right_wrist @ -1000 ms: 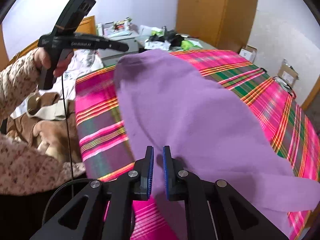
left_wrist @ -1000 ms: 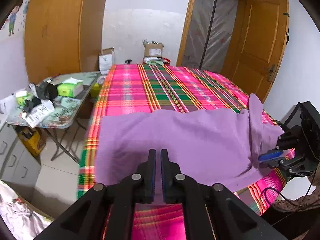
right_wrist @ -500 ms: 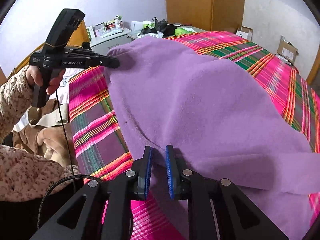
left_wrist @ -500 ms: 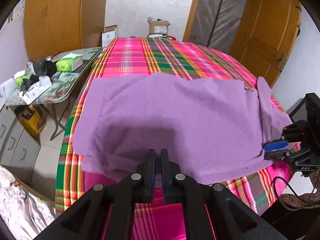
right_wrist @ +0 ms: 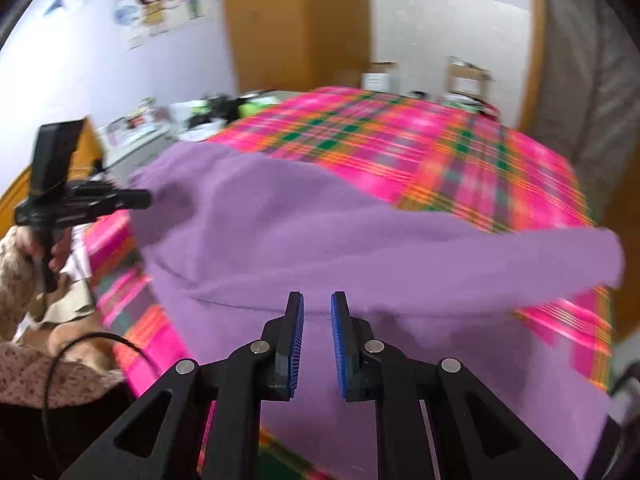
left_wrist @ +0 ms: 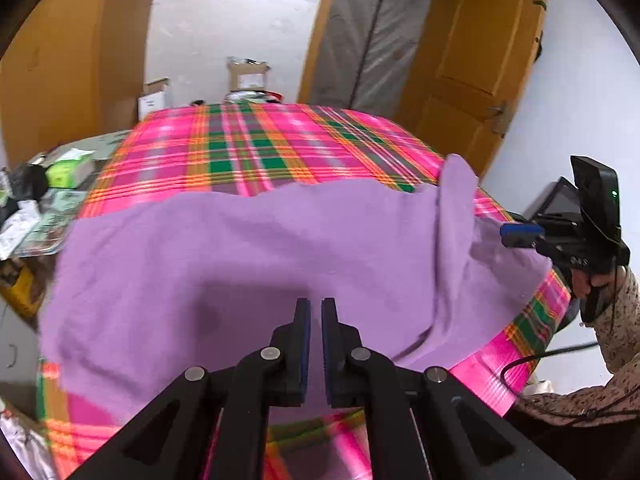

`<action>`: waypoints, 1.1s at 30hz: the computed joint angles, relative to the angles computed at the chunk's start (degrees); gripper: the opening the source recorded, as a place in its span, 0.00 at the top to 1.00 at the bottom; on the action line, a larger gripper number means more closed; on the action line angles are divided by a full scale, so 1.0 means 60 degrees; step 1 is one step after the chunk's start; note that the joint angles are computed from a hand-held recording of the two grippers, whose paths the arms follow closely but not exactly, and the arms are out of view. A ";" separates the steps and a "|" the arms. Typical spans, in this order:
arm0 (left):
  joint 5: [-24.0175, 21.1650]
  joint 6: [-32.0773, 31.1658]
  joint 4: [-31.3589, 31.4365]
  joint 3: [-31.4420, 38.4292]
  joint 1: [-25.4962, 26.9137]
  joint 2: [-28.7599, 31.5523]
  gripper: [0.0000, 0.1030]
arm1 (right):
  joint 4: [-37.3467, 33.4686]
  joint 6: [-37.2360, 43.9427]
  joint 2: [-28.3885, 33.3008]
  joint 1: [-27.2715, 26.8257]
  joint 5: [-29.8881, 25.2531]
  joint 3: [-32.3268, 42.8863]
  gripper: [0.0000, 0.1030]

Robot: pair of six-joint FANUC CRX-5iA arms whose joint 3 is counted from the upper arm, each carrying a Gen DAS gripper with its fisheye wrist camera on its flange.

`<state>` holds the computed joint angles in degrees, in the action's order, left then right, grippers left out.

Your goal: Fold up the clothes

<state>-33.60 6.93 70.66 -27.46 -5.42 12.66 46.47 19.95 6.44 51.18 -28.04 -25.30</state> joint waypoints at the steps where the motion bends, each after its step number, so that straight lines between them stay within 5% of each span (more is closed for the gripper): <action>1: -0.0053 0.0062 -0.0054 0.0105 -0.0099 0.0112 0.96 | 0.0122 -0.0212 -0.0114 -0.0051 -0.0218 -0.0128 0.85; 6: -0.0395 0.0249 -0.0309 0.0543 -0.0435 0.0524 0.95 | 0.0174 -0.1018 -0.1044 -0.0167 -0.1135 -0.0947 0.85; 15: -0.0713 0.0323 -0.0406 0.0878 -0.0847 0.0864 0.94 | 0.0200 -0.2428 -0.2967 0.0258 -0.4387 -0.2242 0.82; 28: -0.0199 0.0507 -0.0218 0.1106 -0.1464 0.1076 0.85 | 0.0927 -0.3111 -0.1557 -0.1731 -0.0718 -0.1920 0.73; 33: -0.0214 0.1032 -0.0701 0.1471 -0.1511 0.1376 0.85 | 0.0396 -0.2434 -0.0657 -0.2211 -0.0202 -0.0972 0.71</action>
<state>-34.89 13.12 66.45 -18.64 -14.48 20.92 48.85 5.34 2.50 37.91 -29.24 -31.13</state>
